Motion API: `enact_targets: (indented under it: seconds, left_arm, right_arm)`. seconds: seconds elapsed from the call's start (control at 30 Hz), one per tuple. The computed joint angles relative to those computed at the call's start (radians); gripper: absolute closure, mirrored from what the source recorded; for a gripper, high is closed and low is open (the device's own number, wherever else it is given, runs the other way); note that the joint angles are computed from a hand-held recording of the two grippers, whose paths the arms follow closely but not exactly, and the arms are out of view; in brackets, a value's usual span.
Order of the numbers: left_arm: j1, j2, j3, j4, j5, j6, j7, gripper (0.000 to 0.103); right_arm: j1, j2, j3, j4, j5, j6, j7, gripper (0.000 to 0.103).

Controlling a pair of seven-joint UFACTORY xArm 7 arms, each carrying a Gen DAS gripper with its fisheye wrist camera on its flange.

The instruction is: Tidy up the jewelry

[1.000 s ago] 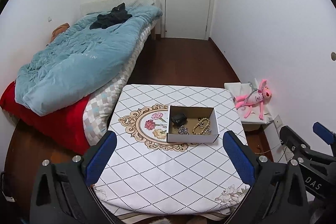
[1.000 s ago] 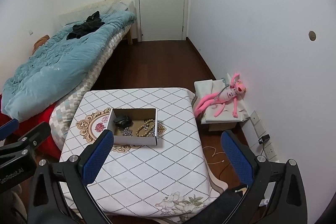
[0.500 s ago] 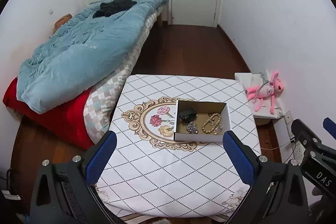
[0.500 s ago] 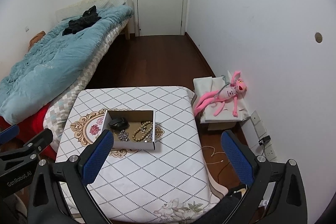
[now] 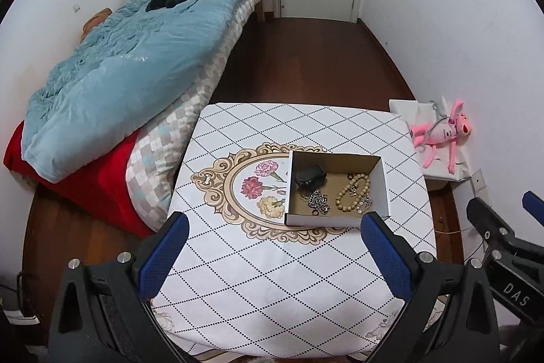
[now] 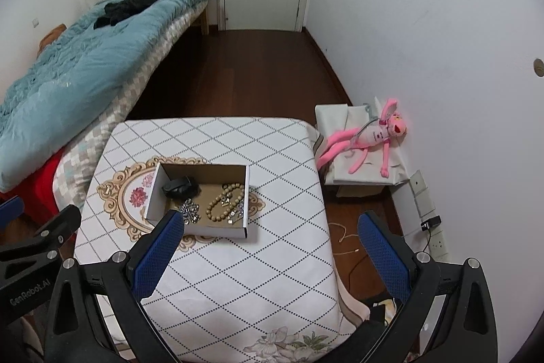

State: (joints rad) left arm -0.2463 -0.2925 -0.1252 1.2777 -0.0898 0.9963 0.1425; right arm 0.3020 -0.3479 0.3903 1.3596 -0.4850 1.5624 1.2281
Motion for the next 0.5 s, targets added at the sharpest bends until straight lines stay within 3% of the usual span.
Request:
enact_targets:
  seconds: [0.5]
  left_arm:
    - [-0.007, 0.028, -0.006, 0.012, 0.014, 0.02, 0.001, 0.0]
  right_arm:
    - [-0.012, -0.021, -0.03, -0.06, 0.063, -0.04, -0.016, 0.0]
